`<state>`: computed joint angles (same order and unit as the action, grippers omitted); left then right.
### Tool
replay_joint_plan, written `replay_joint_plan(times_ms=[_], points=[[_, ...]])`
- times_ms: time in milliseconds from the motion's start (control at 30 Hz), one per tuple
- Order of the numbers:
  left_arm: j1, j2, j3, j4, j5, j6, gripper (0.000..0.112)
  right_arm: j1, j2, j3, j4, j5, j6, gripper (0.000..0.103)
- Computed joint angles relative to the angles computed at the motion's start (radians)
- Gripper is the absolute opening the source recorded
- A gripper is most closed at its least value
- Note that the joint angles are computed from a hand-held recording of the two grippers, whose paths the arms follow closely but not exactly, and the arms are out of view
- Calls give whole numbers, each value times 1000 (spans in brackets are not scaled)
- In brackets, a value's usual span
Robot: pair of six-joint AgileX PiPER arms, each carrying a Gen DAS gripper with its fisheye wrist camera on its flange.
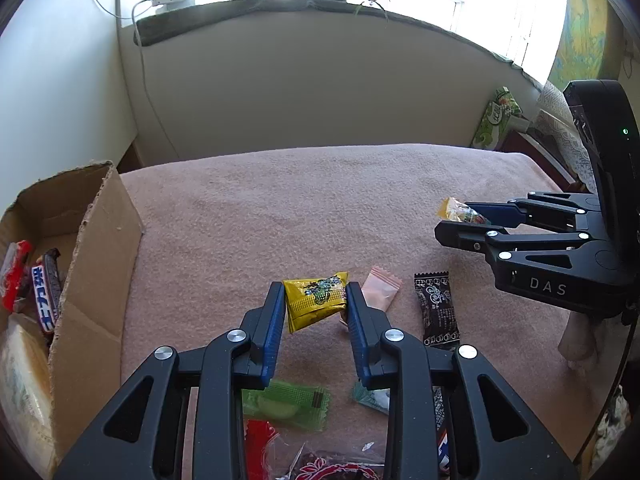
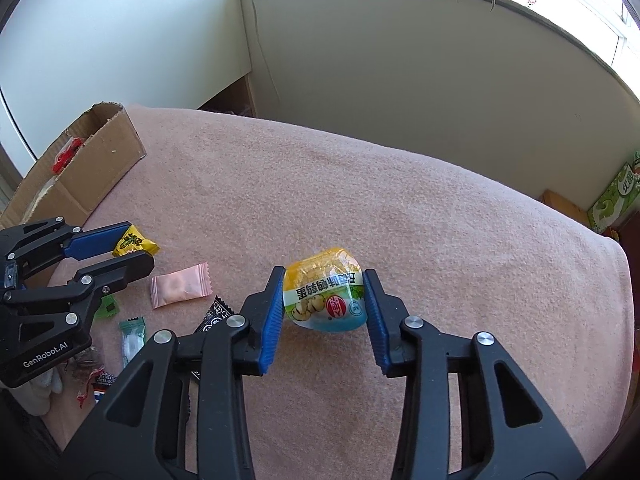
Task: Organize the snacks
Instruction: 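Carry the yellow candy and round snack bag into the box and open both tools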
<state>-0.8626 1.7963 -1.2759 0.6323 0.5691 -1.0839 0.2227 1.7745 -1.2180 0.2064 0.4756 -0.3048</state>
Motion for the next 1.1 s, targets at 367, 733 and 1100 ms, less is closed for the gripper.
replay_joint_plan(times_ms=[367,733,1100], points=[[-3,-106,80,88,-56,-98,29,18,-105,29,2,30,23,39],[14,-256,209,239,-80,-256,29,133,-194,28,-45,63,115,39],[75,-445,376,339,-94,-368,29,326,-211,-24,-146,89,257,39]])
